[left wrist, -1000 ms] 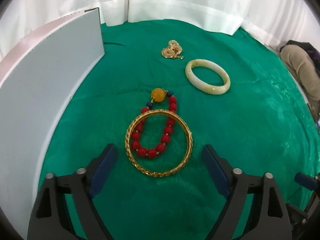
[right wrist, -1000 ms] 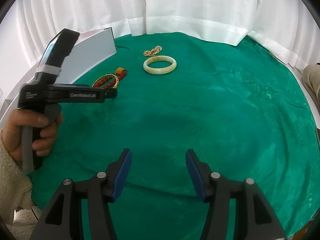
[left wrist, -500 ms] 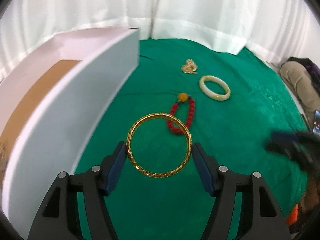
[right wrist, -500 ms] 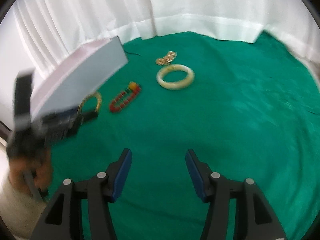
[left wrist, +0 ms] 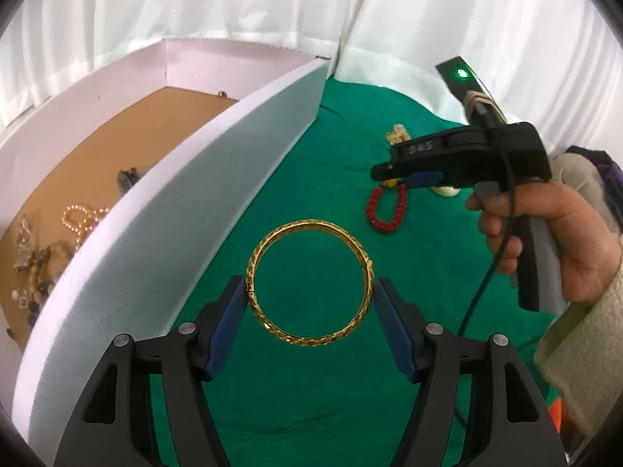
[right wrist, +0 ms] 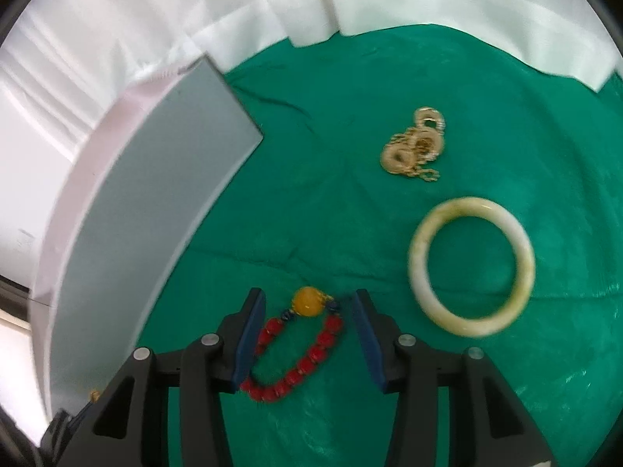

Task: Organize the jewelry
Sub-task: 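Grasp the red bead bracelet with the right tool while the left tool holds the bangle, then carry bangle and red bracelet into the white box and open both tools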

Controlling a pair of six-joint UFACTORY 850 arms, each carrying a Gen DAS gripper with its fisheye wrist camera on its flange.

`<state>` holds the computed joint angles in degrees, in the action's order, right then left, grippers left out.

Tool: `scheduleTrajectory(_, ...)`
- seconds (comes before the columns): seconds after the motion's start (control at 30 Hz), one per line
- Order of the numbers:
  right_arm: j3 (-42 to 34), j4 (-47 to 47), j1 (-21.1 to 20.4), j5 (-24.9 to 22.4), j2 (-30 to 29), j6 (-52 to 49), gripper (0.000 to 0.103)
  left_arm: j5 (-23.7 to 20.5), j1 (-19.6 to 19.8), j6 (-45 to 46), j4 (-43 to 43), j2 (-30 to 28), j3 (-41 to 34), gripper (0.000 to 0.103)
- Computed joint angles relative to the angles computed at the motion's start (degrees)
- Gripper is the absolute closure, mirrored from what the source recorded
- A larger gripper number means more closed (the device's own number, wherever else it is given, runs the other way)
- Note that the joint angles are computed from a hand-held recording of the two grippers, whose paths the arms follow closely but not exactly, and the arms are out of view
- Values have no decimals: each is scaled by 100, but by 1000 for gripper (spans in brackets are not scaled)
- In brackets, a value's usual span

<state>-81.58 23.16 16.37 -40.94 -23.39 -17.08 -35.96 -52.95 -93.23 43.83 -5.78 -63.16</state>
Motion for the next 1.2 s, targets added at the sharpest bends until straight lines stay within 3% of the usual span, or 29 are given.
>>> scheduleTrajectory(0.07, 47, -722, 218, 280, 41, 438, 60, 40, 14, 5, -50, 2, 26, 35)
scheduleTrajectory(0.13, 133, -1295, 362, 477, 98, 737, 77, 40, 7, 38, -107, 23, 42, 35)
scheduleTrajectory(0.2, 201, -1134, 349, 480, 171, 574, 86, -12, -37, 10, -78, 105, 67, 35)
scheduleTrajectory(0.43, 551, 212, 9, 392, 923, -703, 85, -362, -151, -94, -38, 411, -5, 35)
scheduleTrajectory(0.73, -175, 967, 122, -210, 1258, -1647, 85, -752, 22, 265, -395, 1326, -38, 35)
scheduleTrajectory(0.93, -946, 1436, 681, -405, 909, -1939, 85, -1404, 450, 365, -406, 1791, 196, 35)
scheduleTrajectory(1.2, -1656, 1136, 1271, -305, -32, -1828, 85, -981, 1705, 945, -917, 1477, 529, 35)
